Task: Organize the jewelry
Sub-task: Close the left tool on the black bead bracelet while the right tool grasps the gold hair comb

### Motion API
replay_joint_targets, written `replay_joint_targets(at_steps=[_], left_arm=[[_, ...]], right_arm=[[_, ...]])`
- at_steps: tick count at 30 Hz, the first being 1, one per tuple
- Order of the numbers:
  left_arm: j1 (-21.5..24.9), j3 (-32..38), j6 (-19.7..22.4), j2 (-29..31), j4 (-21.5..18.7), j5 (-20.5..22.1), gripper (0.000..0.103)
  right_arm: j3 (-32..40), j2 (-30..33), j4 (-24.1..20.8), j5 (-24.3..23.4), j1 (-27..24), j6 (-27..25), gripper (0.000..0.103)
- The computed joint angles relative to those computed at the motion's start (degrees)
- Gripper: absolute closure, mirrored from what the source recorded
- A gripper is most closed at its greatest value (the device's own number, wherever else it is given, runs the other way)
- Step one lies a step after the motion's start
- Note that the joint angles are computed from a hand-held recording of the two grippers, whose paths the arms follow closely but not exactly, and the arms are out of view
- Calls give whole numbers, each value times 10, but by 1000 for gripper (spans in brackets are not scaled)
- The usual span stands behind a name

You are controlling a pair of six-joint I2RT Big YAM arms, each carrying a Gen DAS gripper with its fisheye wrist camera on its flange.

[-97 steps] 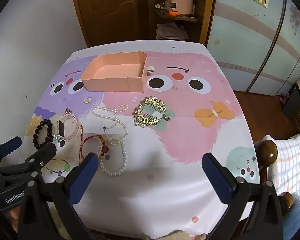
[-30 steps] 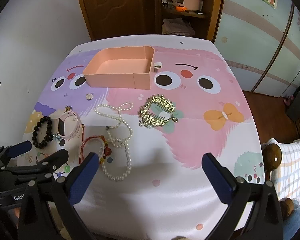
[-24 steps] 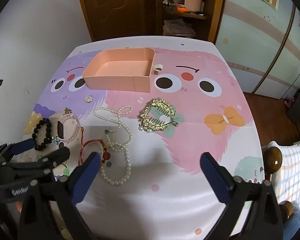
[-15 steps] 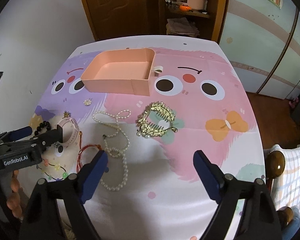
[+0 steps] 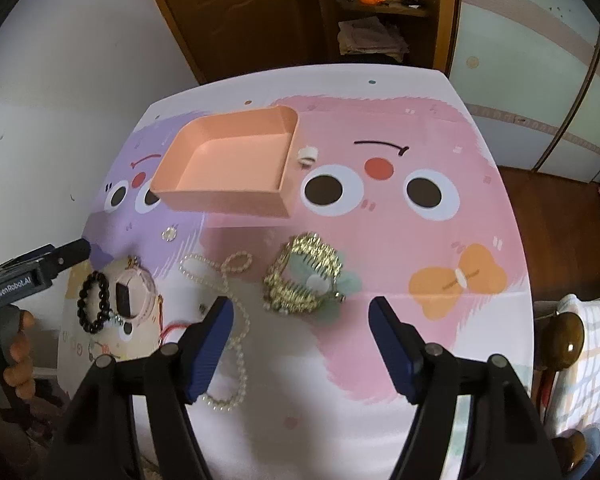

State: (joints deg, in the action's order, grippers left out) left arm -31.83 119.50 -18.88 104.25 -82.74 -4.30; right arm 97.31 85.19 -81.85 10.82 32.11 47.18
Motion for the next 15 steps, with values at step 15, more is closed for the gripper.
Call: replay_joint_targets(at_steps=[15], left_arm=[[53, -111, 5, -51, 26, 37, 9]], right_arm=[[-25, 7, 22, -70, -41, -15, 44]])
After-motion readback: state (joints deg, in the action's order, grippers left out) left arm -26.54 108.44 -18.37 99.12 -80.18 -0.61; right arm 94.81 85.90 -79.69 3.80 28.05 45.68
